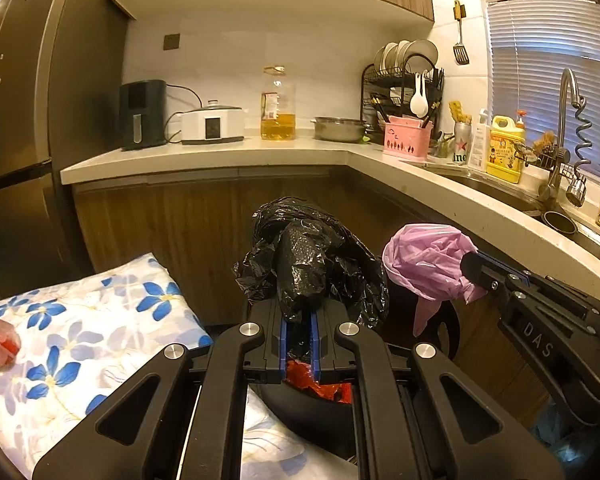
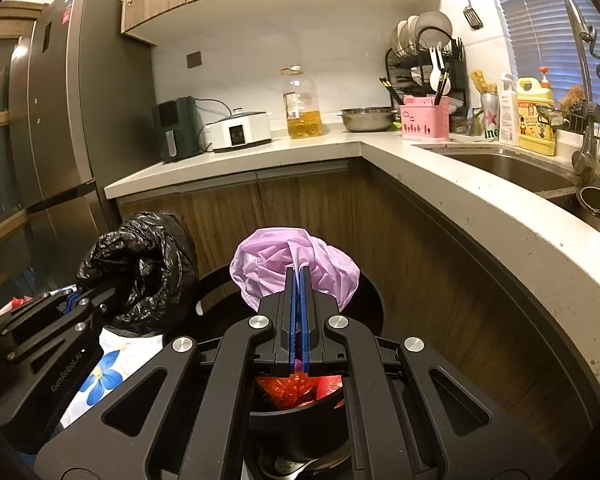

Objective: Collect trash
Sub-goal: 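Lift the black bag and purple glove with both grippers over the black bin, then open both grippers over the black bin to drop the bag and glove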

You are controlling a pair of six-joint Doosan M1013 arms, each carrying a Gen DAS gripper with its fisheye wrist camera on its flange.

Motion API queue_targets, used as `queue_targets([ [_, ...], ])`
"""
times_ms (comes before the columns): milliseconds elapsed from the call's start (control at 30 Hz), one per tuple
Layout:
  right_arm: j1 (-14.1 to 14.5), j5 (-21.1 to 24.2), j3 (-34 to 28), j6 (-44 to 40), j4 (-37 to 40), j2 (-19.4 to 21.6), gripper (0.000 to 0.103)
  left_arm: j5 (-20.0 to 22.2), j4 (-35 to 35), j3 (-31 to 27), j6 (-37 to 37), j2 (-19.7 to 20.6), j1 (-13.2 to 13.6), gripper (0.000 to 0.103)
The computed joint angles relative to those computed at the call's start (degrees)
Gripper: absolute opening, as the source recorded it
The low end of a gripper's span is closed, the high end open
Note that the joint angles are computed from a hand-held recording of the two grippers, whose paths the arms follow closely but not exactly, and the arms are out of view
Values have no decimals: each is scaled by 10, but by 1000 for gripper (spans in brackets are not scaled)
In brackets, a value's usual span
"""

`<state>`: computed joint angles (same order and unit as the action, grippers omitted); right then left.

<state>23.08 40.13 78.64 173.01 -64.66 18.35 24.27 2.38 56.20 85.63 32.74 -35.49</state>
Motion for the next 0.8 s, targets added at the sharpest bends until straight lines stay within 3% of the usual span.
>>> queue_targets([
  [533,-17,-21,-10,-28,36,12,3,48,-28,-45,23,32,1,10],
  [600,-18,-23,-11,-31,39,13,3,50,-29,-47,26,34,1,15],
  [667,-20,-22,-13,-38,47,14,3,53,-26,-50,23,36,1,34],
  [800,-24,-21,-17,-57,69,18,4,54,-26,-49,23,37,1,44],
])
